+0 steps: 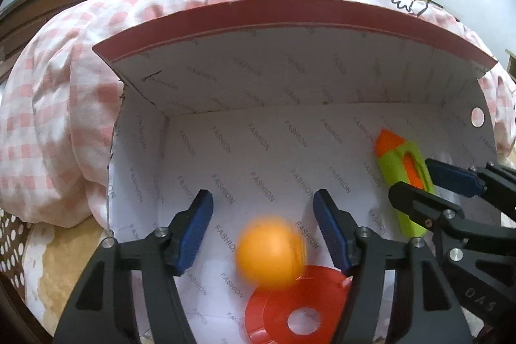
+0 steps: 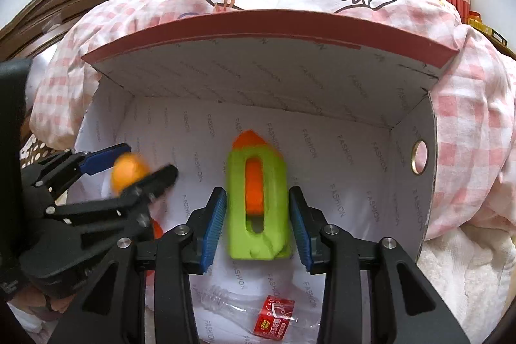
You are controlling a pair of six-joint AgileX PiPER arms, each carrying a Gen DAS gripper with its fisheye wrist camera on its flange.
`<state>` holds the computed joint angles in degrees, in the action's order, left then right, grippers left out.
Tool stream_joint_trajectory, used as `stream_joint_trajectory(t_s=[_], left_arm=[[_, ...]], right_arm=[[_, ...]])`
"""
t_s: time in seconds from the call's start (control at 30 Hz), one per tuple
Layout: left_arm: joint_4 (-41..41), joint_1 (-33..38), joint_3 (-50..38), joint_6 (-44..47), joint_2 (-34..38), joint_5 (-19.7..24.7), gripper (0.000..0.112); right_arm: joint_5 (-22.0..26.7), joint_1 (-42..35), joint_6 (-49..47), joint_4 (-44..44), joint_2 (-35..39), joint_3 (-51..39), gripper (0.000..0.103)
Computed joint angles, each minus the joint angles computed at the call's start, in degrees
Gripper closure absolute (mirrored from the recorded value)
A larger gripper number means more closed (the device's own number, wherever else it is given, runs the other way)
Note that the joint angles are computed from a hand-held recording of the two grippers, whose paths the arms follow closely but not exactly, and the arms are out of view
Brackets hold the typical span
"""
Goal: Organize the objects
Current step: 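Drop the orange ball onto the red lid while the right tool places the cutter in the box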
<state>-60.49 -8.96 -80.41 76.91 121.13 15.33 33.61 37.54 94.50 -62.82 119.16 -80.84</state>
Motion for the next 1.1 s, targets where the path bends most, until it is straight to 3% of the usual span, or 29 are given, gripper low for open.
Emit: stream_joint_trajectory(t_s=[0.1,0.23,0.33,0.5,0.73,1.1], left_arm=[[2.7,-0.7,0.8,-2.4,-0.6,-1.8,0.047],[3.0,-0.8,1.7,-2.7,-1.5,-2.5,0.047],[-1.2,0.1,3.4,2.0,-2.6,-2.0,0.046],[-0.5,1.5,5.2,1.5,-4.5,0.7,0.046],[-2.8,3.6,10.9,6.2,-8.9,2.9,0.046],[-6.0,9.5,19.8,12.3,-17.0,10.5,0.046]], right_arm=[[-1.1,-0.1,1.3,-1.2,-0.4,0.9,0.058],[-1.8,0.1,5.1,-3.8,-1.9,3.1,0.046],[-2.5,0.6,7.7,-5.7,-3.2,4.7,0.041],[-0.2,2.4,5.7,-5.3,-4.7,4.6,0.033],[0.0,5.3,6.8,-5.9,-8.3,7.9,0.033],[3.3,11.4,16.9,-7.5,-14.3,16.7,0.033]])
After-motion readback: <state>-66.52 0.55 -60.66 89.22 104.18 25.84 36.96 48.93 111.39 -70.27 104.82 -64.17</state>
